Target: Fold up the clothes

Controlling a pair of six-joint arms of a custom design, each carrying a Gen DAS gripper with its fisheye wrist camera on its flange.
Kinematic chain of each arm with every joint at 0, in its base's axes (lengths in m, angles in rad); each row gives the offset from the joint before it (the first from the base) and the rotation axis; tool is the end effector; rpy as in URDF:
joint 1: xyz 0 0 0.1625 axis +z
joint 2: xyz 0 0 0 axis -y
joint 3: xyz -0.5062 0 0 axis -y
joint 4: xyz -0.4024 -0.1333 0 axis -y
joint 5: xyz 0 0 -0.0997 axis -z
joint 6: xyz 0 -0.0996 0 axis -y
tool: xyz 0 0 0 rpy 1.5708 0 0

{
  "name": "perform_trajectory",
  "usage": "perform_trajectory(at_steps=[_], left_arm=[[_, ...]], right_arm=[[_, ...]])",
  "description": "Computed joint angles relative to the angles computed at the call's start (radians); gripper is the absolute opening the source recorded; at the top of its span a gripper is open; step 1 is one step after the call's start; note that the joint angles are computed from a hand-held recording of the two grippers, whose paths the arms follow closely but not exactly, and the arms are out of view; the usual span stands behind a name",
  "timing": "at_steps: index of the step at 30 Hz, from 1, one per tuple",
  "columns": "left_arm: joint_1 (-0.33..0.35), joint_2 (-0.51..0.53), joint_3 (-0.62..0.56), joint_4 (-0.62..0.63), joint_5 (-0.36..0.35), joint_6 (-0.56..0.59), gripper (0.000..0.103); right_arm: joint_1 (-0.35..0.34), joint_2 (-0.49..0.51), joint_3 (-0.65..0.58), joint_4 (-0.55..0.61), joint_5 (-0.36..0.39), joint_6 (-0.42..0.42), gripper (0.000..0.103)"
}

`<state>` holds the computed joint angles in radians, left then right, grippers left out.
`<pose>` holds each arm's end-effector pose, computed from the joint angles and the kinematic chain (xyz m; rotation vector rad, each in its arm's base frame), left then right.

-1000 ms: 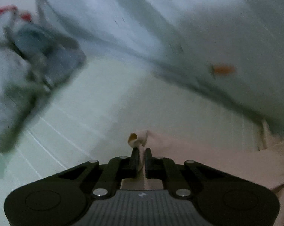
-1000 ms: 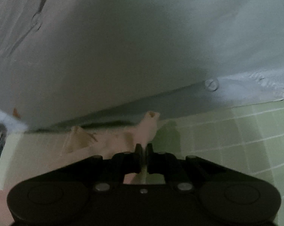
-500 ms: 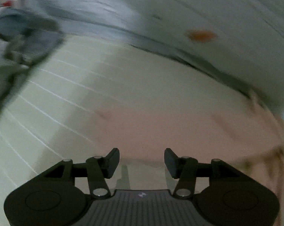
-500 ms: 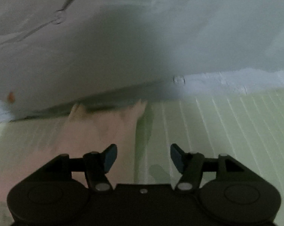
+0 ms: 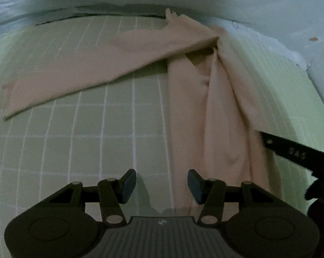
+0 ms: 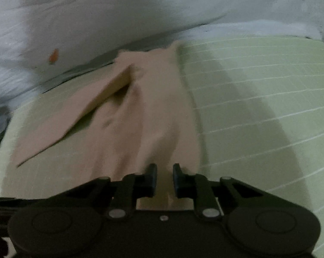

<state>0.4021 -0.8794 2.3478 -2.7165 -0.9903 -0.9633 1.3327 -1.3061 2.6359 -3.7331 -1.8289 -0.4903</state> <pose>-0.3240 -0.3420 0.0416 0.3843 2.5208 -0.4654 0.0183 -0.3819 0.2692 0.1698 -2.4641 0.9047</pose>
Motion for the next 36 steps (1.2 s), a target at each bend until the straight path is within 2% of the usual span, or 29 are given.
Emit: perform_trajectory(at_steps=[6, 7, 9, 12, 16, 18, 22, 23, 24, 26, 31, 36], left_arm=[[-0.037, -0.083, 0.045, 0.085, 0.047, -0.118, 0.055], [-0.037, -0.101, 0.049, 0.106, 0.058, -0.143, 0.055], [-0.038, -0.135, 0.062, 0.146, 0.076, -0.198, 0.055], [-0.038, -0.175, 0.078, 0.211, 0.097, -0.285, 0.056], [-0.011, -0.22, 0.094, 0.277, 0.093, -0.403, 0.06], [0.001, -0.236, 0.096, 0.315, 0.105, -0.439, 0.062], [0.021, -0.271, 0.092, 0.416, 0.148, -0.508, 0.069], [0.029, -0.28, 0.091, 0.434, 0.157, -0.521, 0.071], [0.039, -0.288, 0.09, 0.448, 0.166, -0.531, 0.071], [0.062, -0.301, 0.086, 0.472, 0.189, -0.539, 0.072], [0.129, -0.325, 0.069, 0.497, 0.25, -0.513, 0.074], [0.195, -0.31, 0.05, 0.434, 0.309, -0.45, 0.077]], right_arm=[[0.064, 0.028, 0.042, 0.018, 0.017, -0.049, 0.024], [0.054, 0.009, 0.048, 0.03, 0.044, -0.035, 0.023], [0.05, -0.002, 0.068, -0.028, 0.045, 0.004, 0.023], [0.086, 0.025, 0.069, -0.089, -0.098, 0.028, 0.023], [0.102, 0.042, 0.096, -0.068, -0.19, -0.008, 0.024], [0.14, 0.062, 0.109, -0.08, -0.234, -0.063, 0.03], [0.183, 0.081, 0.108, -0.078, -0.295, -0.089, 0.038], [0.19, 0.087, 0.108, -0.093, -0.309, -0.088, 0.047], [0.197, 0.106, 0.106, -0.127, -0.326, -0.09, 0.065], [0.207, 0.133, 0.102, -0.201, -0.362, -0.094, 0.082], [0.201, 0.14, 0.06, -0.191, -0.419, -0.048, 0.084], [0.187, 0.145, 0.029, -0.139, -0.454, -0.017, 0.091]])
